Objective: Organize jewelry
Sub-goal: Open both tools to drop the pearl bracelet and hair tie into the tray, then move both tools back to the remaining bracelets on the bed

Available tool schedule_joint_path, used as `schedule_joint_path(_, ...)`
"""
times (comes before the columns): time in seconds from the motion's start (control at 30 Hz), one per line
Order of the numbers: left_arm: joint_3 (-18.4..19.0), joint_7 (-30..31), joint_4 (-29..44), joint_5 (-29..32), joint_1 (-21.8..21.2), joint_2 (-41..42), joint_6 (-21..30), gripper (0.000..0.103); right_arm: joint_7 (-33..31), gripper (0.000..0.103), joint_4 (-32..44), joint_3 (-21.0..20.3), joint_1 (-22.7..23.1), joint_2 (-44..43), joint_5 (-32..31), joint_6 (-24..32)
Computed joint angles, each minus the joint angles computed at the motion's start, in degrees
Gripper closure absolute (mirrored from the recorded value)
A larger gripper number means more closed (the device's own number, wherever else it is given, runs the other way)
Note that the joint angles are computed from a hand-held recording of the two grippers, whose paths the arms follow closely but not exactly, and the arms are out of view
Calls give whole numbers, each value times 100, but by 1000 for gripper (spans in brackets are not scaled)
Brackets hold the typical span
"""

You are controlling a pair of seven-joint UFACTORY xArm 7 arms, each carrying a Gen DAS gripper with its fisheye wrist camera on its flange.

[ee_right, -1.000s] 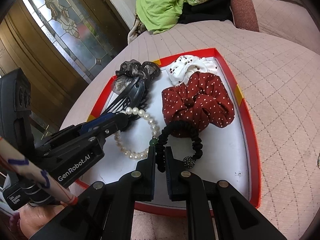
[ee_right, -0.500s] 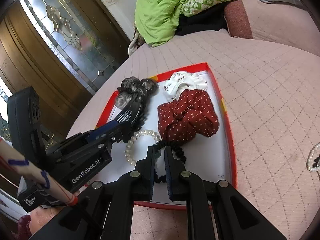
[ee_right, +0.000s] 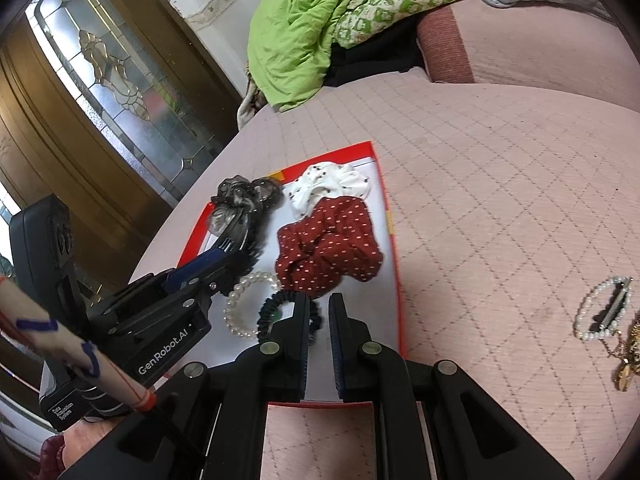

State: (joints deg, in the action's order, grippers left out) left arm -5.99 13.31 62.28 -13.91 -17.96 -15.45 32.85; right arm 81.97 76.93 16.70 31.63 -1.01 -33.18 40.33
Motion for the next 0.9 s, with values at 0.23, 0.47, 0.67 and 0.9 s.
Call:
schedule_joint_path(0.23, -108, -14, 70, -25, -135, 75, -41, 78, 42, 89, -295, 50, -101, -317, 81, 116)
schedule_joint_path(0.47, -231, -43, 172, -74, -324, 160, -86, 78, 123, 86, -729, 191, -345, -814, 206, 264)
schedule_joint_path(0.67, -381, -109, 285, -84, -527, 294, -129, 77, 184, 85, -1266, 352, -678, -1586, 422, 536)
schedule_joint_path(0.9, -565, -148, 420, -117, -799, 483, -120, 75, 252, 84, -2134, 465, -1161, -2975, 932, 1081)
